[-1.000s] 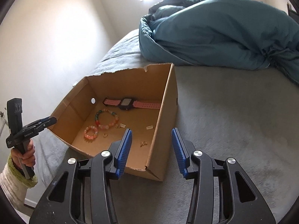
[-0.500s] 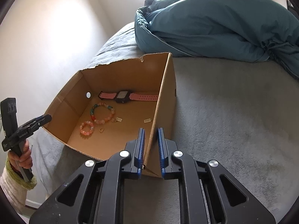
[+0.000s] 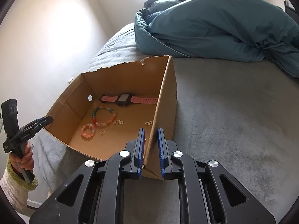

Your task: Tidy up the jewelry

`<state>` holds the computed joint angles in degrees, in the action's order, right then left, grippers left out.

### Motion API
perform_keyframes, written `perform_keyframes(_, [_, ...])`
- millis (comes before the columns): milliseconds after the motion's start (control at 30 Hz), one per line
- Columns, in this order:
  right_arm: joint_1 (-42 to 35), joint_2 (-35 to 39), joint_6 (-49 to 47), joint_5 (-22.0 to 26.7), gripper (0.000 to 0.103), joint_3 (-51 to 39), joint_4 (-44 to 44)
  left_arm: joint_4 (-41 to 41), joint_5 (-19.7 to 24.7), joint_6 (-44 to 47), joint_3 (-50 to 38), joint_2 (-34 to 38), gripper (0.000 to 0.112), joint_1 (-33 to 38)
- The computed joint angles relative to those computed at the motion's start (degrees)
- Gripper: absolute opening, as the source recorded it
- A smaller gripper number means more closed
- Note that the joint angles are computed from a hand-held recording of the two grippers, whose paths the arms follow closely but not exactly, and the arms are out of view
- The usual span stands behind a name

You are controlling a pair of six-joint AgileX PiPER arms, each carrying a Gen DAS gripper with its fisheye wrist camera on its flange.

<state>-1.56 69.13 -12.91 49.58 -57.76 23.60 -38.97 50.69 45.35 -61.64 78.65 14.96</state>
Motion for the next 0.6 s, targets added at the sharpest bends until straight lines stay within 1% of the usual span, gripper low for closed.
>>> perform_keyframes(200, [0.72,-1.55,2.97,1.10,0.013,-0.19,-1.82,0.12,0.96,-0.09,2.29,-3.01,0.038,0.09])
perform_keyframes(333, [2.17,-1.65,5.72,0.99,0.013,-0.53,-3.39,0.57,1.62,-0.68,3.83,-5.33,0.037,-0.03])
perform_keyframes(600, [2.31,-0.58,5.70,0.91,0.013,-1.36,-3.05,0.89,3.31,-0.69,6.32,-9.21,0.037,0.92])
